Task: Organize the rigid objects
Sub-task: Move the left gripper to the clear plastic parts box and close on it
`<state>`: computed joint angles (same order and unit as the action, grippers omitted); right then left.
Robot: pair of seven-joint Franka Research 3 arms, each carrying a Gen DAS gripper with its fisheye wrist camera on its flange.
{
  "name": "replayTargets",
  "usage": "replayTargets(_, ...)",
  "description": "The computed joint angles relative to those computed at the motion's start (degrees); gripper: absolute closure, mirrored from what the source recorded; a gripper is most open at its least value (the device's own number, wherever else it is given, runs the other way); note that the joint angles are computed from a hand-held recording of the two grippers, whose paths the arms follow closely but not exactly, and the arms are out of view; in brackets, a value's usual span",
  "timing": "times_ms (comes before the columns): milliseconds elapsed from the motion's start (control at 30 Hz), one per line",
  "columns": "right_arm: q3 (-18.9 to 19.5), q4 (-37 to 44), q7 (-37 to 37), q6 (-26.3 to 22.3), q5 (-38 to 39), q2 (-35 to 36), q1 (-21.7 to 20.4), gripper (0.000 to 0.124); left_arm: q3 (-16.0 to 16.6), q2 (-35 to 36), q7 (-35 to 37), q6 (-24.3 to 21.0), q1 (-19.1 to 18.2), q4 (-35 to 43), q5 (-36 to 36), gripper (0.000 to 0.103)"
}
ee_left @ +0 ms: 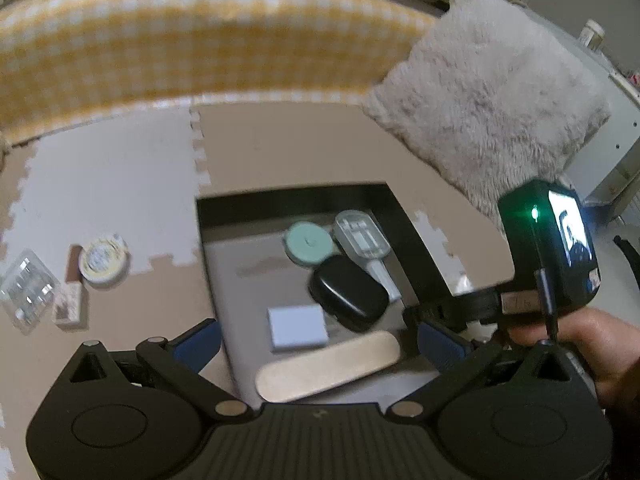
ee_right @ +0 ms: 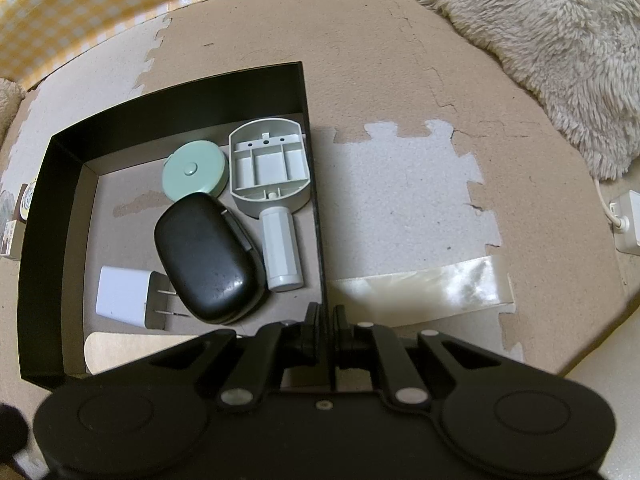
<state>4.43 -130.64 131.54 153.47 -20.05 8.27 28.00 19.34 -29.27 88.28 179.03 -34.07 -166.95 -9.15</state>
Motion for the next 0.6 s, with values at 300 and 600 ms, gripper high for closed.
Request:
replayTargets(300, -0.05, 0.01, 0.18, -0.03, -0.29, 0.07, 0.08, 0.115, 0.43, -0.74, 0.43, 3.27, 6.86, -0.64, 4.78, 0.0)
replayTargets(600, -0.1, 0.14, 0.5, -0.26, -0.78, 0.18, 0.23, 0.115, -1.93, 2.6, -3.51, 7.0, 16.64, 0.09, 9.37, 0.0)
